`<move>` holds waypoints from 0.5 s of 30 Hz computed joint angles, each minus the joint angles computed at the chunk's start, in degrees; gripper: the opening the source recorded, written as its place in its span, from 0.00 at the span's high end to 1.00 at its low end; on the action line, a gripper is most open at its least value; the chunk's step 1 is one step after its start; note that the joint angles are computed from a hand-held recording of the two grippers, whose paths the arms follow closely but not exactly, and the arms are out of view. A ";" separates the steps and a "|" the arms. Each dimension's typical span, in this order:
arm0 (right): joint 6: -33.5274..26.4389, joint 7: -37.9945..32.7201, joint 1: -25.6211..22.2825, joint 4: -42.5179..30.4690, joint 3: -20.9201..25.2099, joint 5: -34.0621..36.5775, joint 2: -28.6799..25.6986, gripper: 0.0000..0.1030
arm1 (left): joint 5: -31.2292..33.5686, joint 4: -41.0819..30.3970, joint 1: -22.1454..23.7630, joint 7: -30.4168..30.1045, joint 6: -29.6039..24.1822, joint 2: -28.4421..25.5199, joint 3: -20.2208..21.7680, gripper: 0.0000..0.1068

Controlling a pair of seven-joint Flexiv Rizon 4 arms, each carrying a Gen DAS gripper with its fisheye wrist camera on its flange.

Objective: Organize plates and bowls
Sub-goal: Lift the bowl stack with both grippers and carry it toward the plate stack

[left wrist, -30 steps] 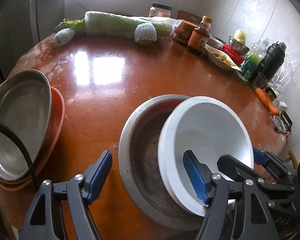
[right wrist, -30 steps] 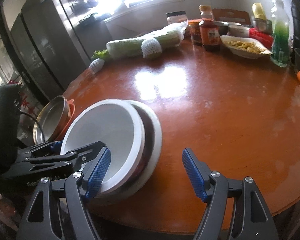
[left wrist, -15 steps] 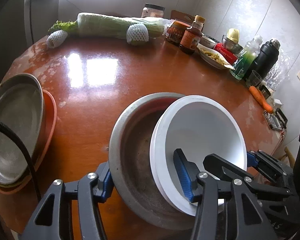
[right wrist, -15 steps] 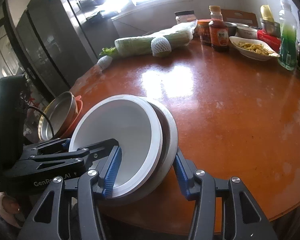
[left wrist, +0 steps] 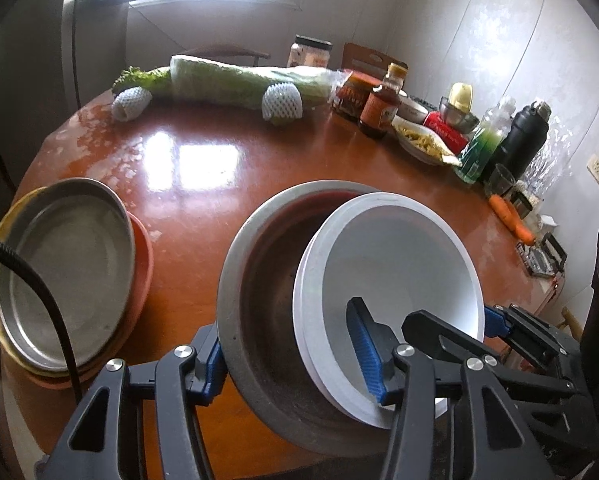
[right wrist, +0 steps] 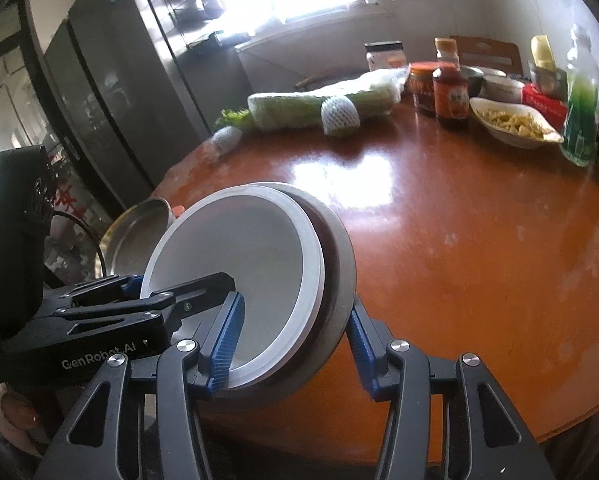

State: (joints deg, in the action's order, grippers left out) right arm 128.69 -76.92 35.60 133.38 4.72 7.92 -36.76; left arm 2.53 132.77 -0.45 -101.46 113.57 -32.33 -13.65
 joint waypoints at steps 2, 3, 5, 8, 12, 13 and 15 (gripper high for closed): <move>-0.06 -0.49 0.95 0.12 -0.42 0.67 0.77 0.48 | 0.39 0.68 0.69 -0.37 0.55 0.82 -0.34 0.50; -0.28 -0.87 1.59 0.09 -0.75 1.10 1.22 0.48 | 0.61 1.00 1.09 -0.72 0.94 1.17 -0.55 0.50; -0.60 -1.57 2.76 -0.03 -1.22 1.99 2.07 0.48 | 1.26 1.64 1.85 -1.18 1.60 2.00 -0.64 0.50; -1.38 -2.83 4.69 -0.54 -1.96 3.39 3.12 0.48 | 1.88 2.64 2.59 -2.07 2.48 3.21 -0.39 0.50; -1.69 -4.79 7.47 -1.03 -2.82 5.54 4.16 0.48 | 3.35 4.11 3.90 -3.38 4.17 4.72 -0.04 0.50; -1.75 -5.19 8.07 -1.16 -2.96 6.11 4.40 0.48 | 3.69 4.52 4.19 -3.66 4.47 5.23 0.15 0.50; -2.26 -6.14 9.53 -1.42 -3.44 7.31 4.98 0.48 | 4.70 5.01 5.13 -4.37 5.04 5.72 0.02 0.50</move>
